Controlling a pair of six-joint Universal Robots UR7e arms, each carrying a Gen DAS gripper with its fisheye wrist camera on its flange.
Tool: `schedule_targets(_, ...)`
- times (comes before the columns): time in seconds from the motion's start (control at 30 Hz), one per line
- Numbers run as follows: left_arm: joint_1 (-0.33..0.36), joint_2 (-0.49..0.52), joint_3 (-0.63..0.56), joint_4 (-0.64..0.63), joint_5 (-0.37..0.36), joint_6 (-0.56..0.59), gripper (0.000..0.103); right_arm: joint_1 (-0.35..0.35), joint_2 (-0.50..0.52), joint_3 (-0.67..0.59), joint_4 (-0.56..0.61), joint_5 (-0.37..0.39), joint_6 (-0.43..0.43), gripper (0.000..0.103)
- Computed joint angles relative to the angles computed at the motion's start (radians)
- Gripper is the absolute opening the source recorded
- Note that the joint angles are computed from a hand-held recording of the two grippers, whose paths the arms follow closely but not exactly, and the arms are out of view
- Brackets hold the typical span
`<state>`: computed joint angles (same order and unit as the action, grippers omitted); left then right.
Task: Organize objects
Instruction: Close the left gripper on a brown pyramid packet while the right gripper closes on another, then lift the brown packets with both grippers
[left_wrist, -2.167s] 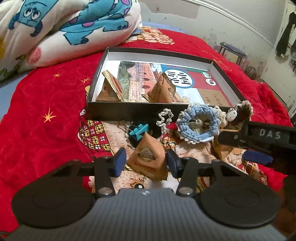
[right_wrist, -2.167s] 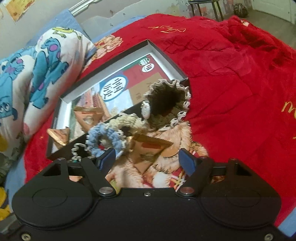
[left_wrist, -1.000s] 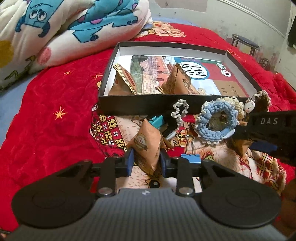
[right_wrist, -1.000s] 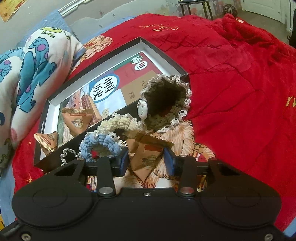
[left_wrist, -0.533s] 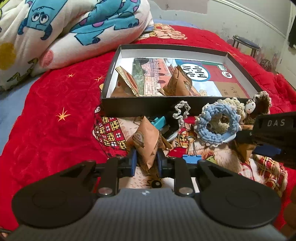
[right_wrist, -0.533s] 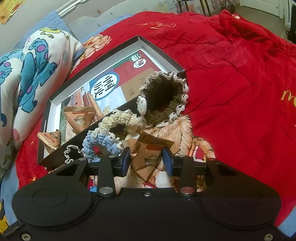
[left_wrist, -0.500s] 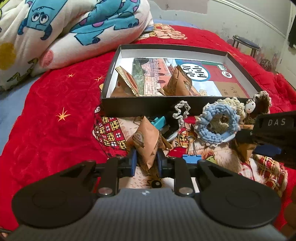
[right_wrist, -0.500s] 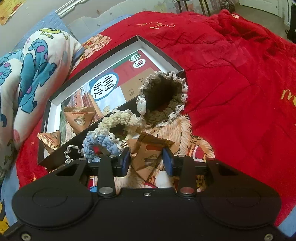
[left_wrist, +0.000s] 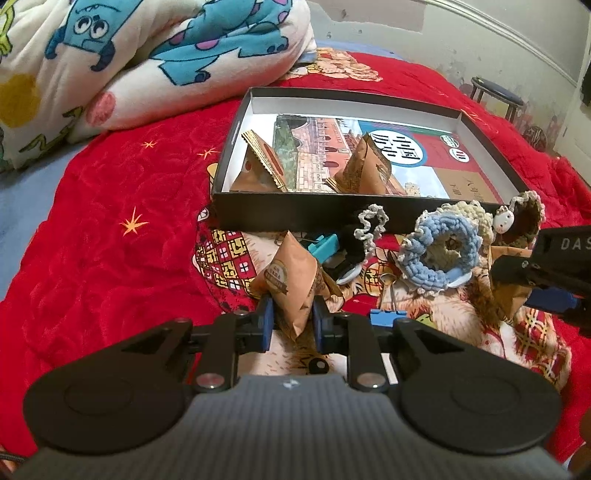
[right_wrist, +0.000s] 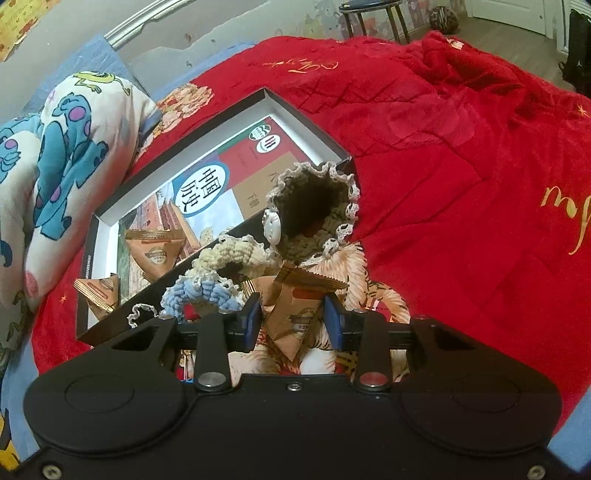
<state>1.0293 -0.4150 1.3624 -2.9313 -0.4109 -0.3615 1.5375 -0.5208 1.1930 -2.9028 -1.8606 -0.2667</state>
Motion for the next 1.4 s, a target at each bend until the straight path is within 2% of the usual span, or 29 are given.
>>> schedule_targets(0.23,-0.002,0.004,0.000,-0.008,0.010,0.014,0.025,-0.001,-0.011,0.014,-0.010,0.008,0.008,0.034)
schedule_targets(0.53,-0.007,0.004,0.004,-0.031,0.038,0.016,0.025,0.004,-0.020,0.035,-0.079,0.005,-0.017,0.033)
schedule_targets(1.1,-0.013,0.014,0.003,-0.131,0.045,0.078,0.025,0.005,-0.031,0.047,-0.104,0.029,-0.026,0.030)
schedule_targets(1.4,-0.020,0.024,0.002,-0.227,0.049,0.142,0.025,0.005,-0.040,0.061,-0.130,0.052,-0.047,0.030)
